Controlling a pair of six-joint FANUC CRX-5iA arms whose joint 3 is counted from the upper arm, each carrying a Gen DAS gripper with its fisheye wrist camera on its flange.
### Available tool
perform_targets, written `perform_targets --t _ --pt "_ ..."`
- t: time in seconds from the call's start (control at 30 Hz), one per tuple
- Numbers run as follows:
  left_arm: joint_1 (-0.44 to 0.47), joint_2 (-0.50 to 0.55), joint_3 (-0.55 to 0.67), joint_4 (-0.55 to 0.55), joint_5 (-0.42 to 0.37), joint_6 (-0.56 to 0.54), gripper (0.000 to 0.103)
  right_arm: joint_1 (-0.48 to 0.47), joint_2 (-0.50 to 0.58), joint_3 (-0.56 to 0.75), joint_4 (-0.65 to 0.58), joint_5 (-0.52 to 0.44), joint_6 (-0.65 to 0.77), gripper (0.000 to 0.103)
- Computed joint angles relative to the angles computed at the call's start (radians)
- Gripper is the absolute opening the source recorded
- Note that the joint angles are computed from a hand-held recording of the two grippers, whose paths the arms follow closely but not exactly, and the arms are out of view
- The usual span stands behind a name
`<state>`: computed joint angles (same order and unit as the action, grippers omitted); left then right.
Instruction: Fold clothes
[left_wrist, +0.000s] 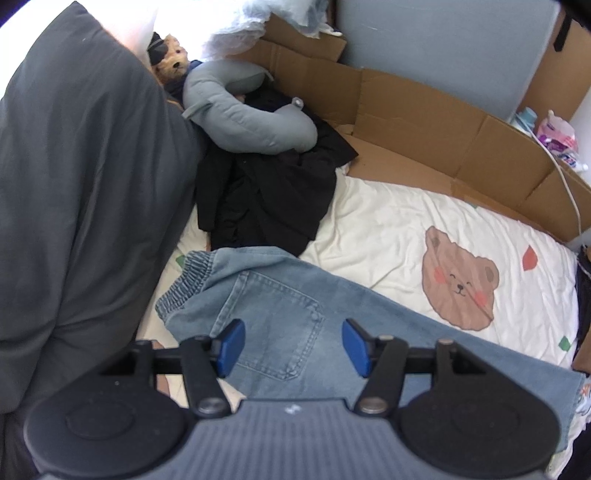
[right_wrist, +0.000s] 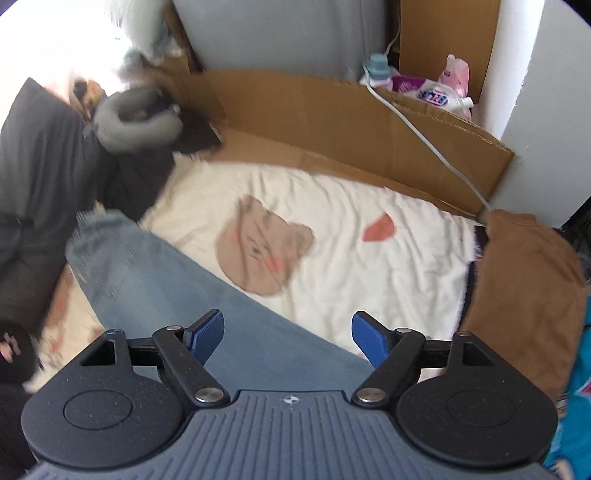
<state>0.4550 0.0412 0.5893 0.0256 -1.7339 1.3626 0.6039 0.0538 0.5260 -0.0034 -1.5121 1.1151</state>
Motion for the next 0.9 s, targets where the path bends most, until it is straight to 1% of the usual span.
perform_targets --t 0.1,0.17,0.2,0.3,0.37,0.43,0.5,0.57,0.63,0.73,0.87,0.9 --pt "0.024 -0.021 -0.051 -0.002 0.035 0.009 0.062 0.03 -0.077 -0.116 0.003 0.138 -0.133 0.081" --pt "0.042 -0.04 -0.102 0.007 0.076 0.02 0.062 0.043 -0.124 -0.201 0.013 0.212 -0.217 0.081" --pt "0.051 -0.052 -0.131 0.013 0.1 0.026 0.062 0.063 -0.142 -0.245 0.052 0.238 -0.255 0.081" --pt "0.072 -0.086 -0.221 0.027 0.172 0.045 0.062 0.11 -0.151 -0.316 0.14 0.22 -0.305 0.081" --pt "0.077 -0.1 -0.268 0.023 0.207 0.07 0.063 0.121 -0.143 -0.327 0.134 0.21 -0.313 0.081" --pt "0.083 -0.107 -0.309 0.016 0.233 0.091 0.063 0.128 -0.159 -0.368 0.125 0.27 -0.366 0.081" --pt "0.082 -0.109 -0.337 -0.006 0.245 0.113 0.063 0.149 -0.176 -0.444 0.168 0.34 -0.467 0.082" --pt "0.078 -0.115 -0.363 -0.039 0.261 0.135 0.063 0.169 -0.172 -0.496 0.203 0.351 -0.52 0.081" --pt "0.082 -0.127 -0.398 -0.055 0.281 0.148 0.062 0.178 -0.162 -0.528 0.204 0.354 -0.52 0.081" --pt "0.105 -0.141 -0.452 -0.045 0.3 0.144 0.059 0.182 -0.155 -0.564 0.184 0.364 -0.487 0.081" --pt "0.137 -0.172 -0.533 -0.019 0.358 0.07 0.058 0.19 -0.147 -0.582 0.164 0.369 -0.432 0.081" --pt "0.141 -0.167 -0.54 -0.024 0.359 0.057 0.058 0.192 -0.14 -0.58 0.161 0.364 -0.418 0.081"
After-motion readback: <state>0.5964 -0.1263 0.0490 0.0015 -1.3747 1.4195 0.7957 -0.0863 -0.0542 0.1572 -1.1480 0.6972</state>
